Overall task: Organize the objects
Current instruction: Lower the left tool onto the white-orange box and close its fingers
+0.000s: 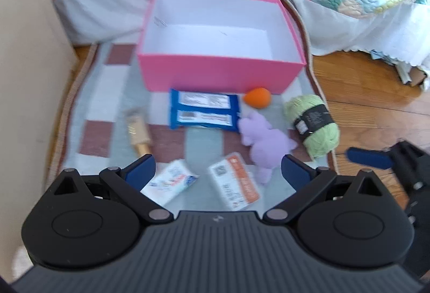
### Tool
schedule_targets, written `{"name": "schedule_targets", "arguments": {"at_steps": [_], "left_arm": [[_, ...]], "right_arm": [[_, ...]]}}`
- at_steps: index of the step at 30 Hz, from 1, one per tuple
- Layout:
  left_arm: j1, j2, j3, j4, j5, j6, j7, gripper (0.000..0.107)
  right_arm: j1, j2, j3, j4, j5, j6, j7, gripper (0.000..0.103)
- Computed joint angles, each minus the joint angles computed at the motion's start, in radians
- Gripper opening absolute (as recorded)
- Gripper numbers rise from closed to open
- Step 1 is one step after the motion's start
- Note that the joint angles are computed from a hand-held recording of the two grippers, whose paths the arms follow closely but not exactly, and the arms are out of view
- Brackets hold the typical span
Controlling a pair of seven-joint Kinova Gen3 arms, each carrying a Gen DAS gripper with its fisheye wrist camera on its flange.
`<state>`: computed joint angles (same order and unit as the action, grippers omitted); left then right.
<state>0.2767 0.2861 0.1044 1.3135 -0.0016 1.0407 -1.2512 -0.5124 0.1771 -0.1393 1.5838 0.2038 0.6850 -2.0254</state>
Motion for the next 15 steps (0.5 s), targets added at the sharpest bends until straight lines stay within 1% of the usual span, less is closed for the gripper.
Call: {"name": "schedule_targets", "arguments": {"at_steps": [2, 6, 9, 13, 15], "left_arm": [[-0.025, 0.021, 0.007, 0.015, 0.054, -0.014, -0.012, 0.100], [-0.061, 0.087, 0.014, 0.021, 0.141, -0.012, -0.004, 0.100], [-0.078, 0.116, 0.018, 0.056, 0.186, -0.052, -0.015, 0.100], [-0.130, 0.147, 0.037, 0.102, 0.282, -0.088, -0.051, 0.097], [-0.139, 0.151, 0.035, 0.124, 0.301, -0.110, -0.058, 0.095]], "right_arm": [[0.000, 0.019, -0.005, 0.008, -0.001, -0.016, 0.022, 0.102], [0.017, 0.080, -0.004, 0.007, -0.060, -0.033, 0.055, 0.101], [0.018, 0.121, 0.001, 0.007, -0.087, -0.048, 0.069, 0.098], [0.009, 0.158, 0.001, 0.006, -0.104, -0.066, 0.094, 0.098], [-0.006, 0.178, 0.007, -0.002, -0.097, -0.060, 0.103, 0.098]]}}
